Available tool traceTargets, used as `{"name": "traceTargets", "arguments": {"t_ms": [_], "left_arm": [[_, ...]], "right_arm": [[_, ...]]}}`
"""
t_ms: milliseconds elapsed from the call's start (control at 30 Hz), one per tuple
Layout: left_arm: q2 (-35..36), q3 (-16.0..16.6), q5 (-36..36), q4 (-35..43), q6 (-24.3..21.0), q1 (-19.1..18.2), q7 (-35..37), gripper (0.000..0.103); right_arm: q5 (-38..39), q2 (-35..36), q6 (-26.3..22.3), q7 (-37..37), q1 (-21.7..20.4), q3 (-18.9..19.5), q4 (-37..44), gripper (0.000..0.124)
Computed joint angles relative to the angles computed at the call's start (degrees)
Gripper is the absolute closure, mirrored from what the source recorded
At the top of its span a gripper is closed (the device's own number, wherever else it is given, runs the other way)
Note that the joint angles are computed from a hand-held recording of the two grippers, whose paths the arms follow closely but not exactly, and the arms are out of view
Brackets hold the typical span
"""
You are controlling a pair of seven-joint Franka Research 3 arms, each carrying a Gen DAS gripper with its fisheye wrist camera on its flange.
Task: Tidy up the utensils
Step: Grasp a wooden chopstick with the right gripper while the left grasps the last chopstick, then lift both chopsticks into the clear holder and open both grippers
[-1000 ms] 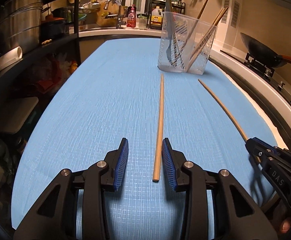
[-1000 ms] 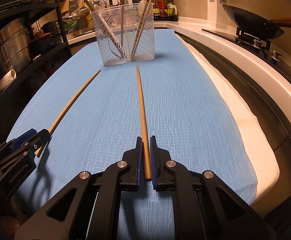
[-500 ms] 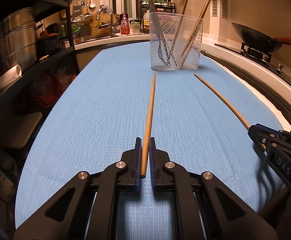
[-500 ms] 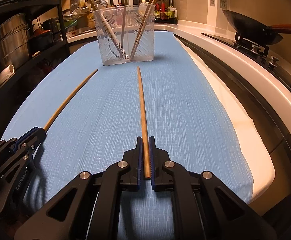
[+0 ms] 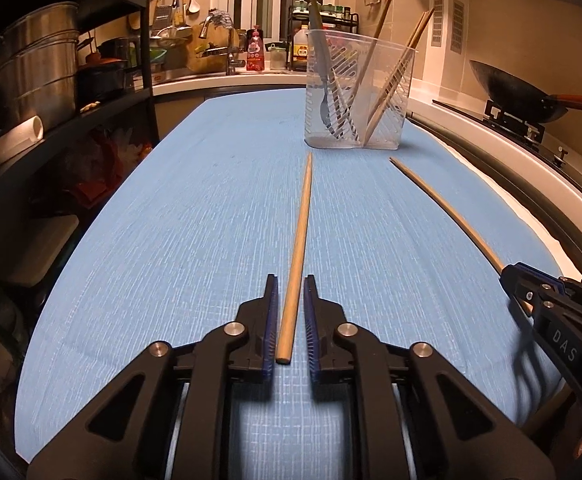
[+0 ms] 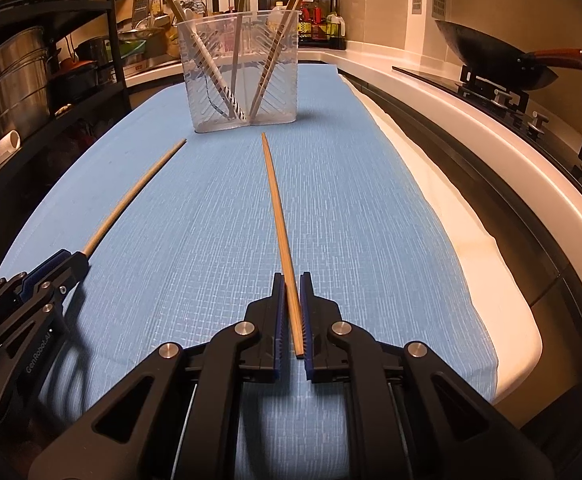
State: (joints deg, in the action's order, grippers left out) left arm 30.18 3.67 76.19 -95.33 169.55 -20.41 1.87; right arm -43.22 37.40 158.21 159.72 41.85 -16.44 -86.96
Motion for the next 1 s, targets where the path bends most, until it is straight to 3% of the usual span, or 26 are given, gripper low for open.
{"name": "traceTargets", "arguments": {"t_ms": [133,233,400,500,1000], "left_arm": [[0.3,0.1,1.2,0.5,-1.0,-0.5,0.3,0.086],[0.1,-0.1,1.6,0.3,-0.5,-0.3,0.4,0.097],[-1.5,0.2,6.6,-0.7,-1.4,-0.6,-5.7,0.097],[-0.9,-2.1,2.8,-0.9,-1.4,1.4,-2.0,0.097],[0.0,-1.0,5.5,0.5,-2.0,0.2,-4.7,0.096]], "right_arm": [[-0.4,0.1,-0.3,-0.1,0.2,-0.2,0.1,0.117],[-0.2,0.0,0.0,0.1,0.0,-0.1,0.0,0.118],[-0.1,-0.2,0.1,0.8,0.2,-0.2,-0.3,0.117],[-0.3,-0.1,-0.2,1.2,0.5,-0.4,-0.2,0.117],[-3.1,0.1,-0.2,3.4,0.9,-0.9,-0.1,0.115]]}}
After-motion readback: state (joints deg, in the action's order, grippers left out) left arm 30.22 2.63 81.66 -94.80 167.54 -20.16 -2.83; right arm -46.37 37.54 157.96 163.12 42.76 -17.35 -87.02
